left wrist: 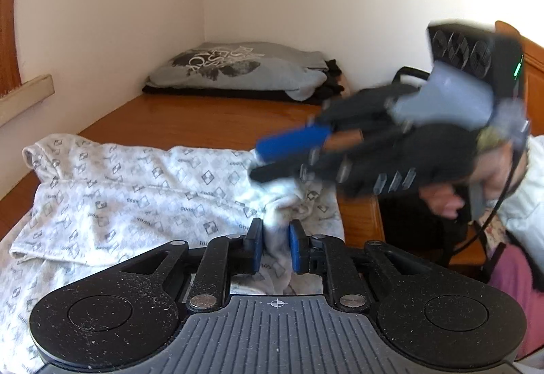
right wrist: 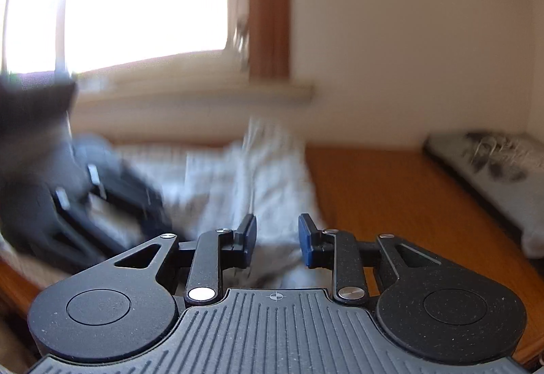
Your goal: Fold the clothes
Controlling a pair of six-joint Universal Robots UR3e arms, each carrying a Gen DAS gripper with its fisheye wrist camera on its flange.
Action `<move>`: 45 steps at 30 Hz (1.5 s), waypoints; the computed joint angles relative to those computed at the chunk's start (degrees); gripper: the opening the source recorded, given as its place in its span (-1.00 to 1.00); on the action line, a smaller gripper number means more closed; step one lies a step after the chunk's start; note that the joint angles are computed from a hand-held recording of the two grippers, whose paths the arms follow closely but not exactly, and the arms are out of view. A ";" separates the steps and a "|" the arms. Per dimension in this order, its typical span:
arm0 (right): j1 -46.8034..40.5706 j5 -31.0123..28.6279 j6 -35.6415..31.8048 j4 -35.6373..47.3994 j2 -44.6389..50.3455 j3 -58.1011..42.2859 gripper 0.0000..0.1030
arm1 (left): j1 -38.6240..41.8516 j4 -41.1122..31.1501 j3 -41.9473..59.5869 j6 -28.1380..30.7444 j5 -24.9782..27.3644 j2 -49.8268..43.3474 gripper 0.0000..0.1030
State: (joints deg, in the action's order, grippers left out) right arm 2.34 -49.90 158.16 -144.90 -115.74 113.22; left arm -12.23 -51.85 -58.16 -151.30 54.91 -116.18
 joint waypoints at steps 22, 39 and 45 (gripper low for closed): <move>-3.72 2.21 -1.64 -0.28 -7.62 7.31 -0.45 | 9.63 -6.21 8.73 2.87 2.08 -3.85 -0.49; 17.96 -12.83 12.83 -19.21 10.25 -0.26 -0.37 | 13.75 -3.64 4.43 -0.94 -6.61 -3.89 -0.45; 27.19 -19.86 13.75 -18.11 18.90 -7.33 -0.38 | 13.38 -2.25 3.20 -1.07 -5.65 -3.22 -0.42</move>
State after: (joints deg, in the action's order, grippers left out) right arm 29.54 -69.75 171.90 -163.01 -96.84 105.89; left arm 1.15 -54.11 -54.96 -152.37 49.26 -119.40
